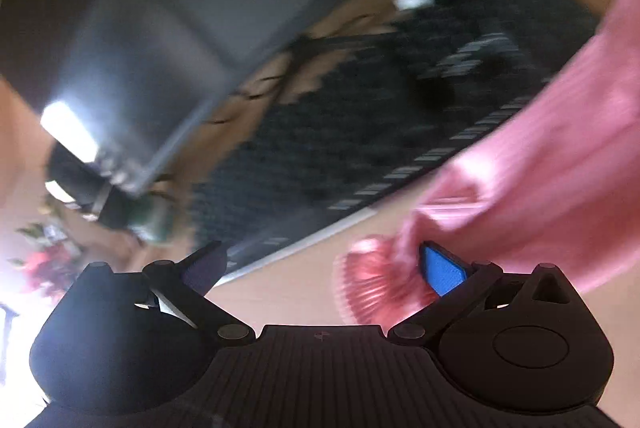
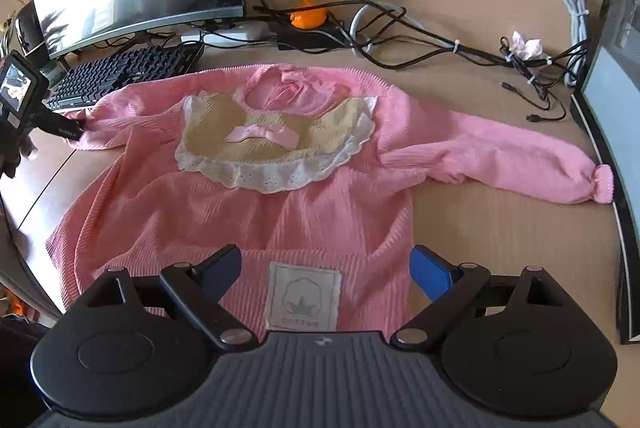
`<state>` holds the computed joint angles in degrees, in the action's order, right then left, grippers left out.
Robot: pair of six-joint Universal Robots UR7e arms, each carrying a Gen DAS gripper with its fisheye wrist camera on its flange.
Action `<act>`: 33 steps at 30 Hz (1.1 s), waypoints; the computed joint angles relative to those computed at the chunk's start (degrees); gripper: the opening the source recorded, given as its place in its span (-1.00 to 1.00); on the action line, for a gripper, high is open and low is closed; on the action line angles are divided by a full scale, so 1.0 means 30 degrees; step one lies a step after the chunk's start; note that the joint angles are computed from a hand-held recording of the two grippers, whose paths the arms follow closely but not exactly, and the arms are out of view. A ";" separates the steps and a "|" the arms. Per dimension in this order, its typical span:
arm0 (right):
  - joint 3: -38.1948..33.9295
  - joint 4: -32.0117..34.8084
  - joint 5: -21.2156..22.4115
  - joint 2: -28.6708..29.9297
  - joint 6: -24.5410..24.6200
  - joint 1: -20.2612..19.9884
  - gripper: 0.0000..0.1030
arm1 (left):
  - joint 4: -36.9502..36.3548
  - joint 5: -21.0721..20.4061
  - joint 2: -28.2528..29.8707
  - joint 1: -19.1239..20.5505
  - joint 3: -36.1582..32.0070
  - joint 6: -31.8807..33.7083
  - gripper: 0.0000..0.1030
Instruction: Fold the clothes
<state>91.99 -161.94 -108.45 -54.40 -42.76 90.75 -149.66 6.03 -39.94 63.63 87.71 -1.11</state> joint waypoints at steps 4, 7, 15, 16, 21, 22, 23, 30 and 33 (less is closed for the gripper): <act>-0.0123 -0.0712 -0.0367 -0.0057 0.0525 -0.0265 0.79 | 0.0861 -0.0386 -0.0818 -0.0220 -0.0022 -0.1075 1.00; -0.0437 -0.1425 -0.0723 0.0012 0.1187 -0.0569 0.87 | -0.0543 -0.5500 -0.2443 -0.0698 0.0760 -0.0467 1.00; -0.2698 -0.2723 -0.0544 0.1351 0.3304 -0.1649 0.99 | -0.6362 -1.5044 -0.0043 -0.2560 -0.2073 0.2330 1.00; -0.3188 -0.2466 -0.0297 0.1589 0.3887 -0.1787 0.99 | -0.6424 -1.5818 0.0792 -0.2664 -0.3005 0.2744 1.00; -0.4686 -0.2618 0.0482 0.2519 0.4911 -0.2368 0.99 | -0.4083 -1.7275 0.5261 -0.2933 -0.8357 0.2711 1.00; -0.4946 -0.2756 0.0420 0.2727 0.4942 -0.2438 0.99 | -0.3254 -1.7626 0.6141 -0.2973 -0.9566 0.2888 1.00; -0.5253 -0.2844 0.0366 0.2947 0.4956 -0.2526 0.99 | -0.2571 -1.7809 0.6853 -0.3025 -1.0472 0.3007 1.00; -0.7090 -0.2924 0.0016 0.4092 0.4753 -0.2903 0.69 | 0.0296 -1.8726 1.0522 -0.3300 -1.5238 0.5581 0.36; -0.7826 -0.2355 0.0155 0.4439 0.5587 -0.3058 0.69 | 0.1550 -1.9525 1.1194 -0.3250 -1.6467 0.6039 0.69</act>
<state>68.51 -169.01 -107.98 -41.09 -26.00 81.58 -145.00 -52.54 -6.36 53.88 38.31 17.01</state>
